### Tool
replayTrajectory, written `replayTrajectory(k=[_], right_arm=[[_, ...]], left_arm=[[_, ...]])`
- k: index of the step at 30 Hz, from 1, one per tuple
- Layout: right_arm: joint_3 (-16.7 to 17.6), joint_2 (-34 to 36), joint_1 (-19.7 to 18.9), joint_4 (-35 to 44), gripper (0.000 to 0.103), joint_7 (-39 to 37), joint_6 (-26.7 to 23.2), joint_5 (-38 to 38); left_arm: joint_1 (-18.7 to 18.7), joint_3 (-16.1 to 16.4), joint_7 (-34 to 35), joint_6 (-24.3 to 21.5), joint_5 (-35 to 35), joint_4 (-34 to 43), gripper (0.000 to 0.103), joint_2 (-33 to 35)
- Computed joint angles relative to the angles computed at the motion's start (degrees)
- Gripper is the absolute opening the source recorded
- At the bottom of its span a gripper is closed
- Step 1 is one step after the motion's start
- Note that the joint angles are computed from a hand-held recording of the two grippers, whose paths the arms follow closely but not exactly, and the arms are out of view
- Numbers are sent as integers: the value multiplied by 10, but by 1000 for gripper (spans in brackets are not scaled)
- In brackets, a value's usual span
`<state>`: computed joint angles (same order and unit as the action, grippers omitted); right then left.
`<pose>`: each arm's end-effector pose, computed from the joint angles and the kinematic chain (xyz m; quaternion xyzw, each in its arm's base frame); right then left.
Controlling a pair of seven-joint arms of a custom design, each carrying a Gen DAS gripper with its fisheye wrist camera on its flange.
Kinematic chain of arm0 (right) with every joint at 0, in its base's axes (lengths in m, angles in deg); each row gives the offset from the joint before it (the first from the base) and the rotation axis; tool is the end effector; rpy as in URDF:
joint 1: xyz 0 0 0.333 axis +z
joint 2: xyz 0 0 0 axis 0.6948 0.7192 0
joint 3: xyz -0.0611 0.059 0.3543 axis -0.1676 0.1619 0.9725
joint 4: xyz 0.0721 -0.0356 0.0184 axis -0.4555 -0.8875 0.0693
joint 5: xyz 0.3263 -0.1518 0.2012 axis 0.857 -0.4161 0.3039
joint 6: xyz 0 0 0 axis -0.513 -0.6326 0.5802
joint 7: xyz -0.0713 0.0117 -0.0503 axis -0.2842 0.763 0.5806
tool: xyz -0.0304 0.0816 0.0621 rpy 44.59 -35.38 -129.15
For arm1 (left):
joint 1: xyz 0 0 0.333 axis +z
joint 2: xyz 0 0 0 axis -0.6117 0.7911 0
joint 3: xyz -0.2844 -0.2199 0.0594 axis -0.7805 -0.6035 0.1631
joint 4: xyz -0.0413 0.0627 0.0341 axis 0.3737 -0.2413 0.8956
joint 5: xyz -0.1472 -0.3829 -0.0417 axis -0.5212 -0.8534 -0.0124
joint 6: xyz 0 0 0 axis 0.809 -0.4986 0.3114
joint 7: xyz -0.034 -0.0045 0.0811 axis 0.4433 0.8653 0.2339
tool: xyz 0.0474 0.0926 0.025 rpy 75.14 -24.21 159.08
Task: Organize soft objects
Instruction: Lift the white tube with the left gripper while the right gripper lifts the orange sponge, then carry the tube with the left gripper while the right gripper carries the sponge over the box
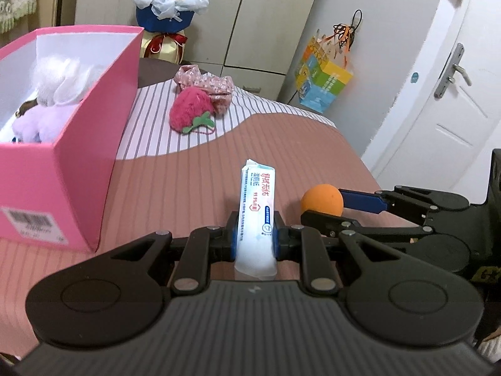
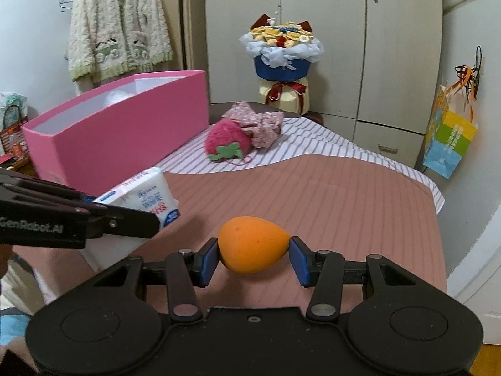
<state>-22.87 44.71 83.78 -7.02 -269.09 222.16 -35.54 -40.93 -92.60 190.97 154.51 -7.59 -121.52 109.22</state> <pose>0.6036 0.4645 0.3846 -0.6441 0.6222 -0.3064 0.3227 0.6852 -0.2796 0.4149 -0.4582 0.7685 -0.4411 0.0699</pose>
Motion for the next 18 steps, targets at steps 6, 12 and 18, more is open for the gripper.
replayTrajectory(k=[6, 12, 18], right_arm=[[8, -12, 16, -10, 54, 1, -13, -11], [20, -27, 12, -28, 54, 10, 21, -19], [24, -24, 11, -30, 54, 30, 58, 0]], left_arm=[[24, -2, 22, -41, -43, -22, 18, -25], [30, 24, 49, -90, -101, -50, 18, -59], [17, 71, 32, -128, -104, -75, 18, -87]])
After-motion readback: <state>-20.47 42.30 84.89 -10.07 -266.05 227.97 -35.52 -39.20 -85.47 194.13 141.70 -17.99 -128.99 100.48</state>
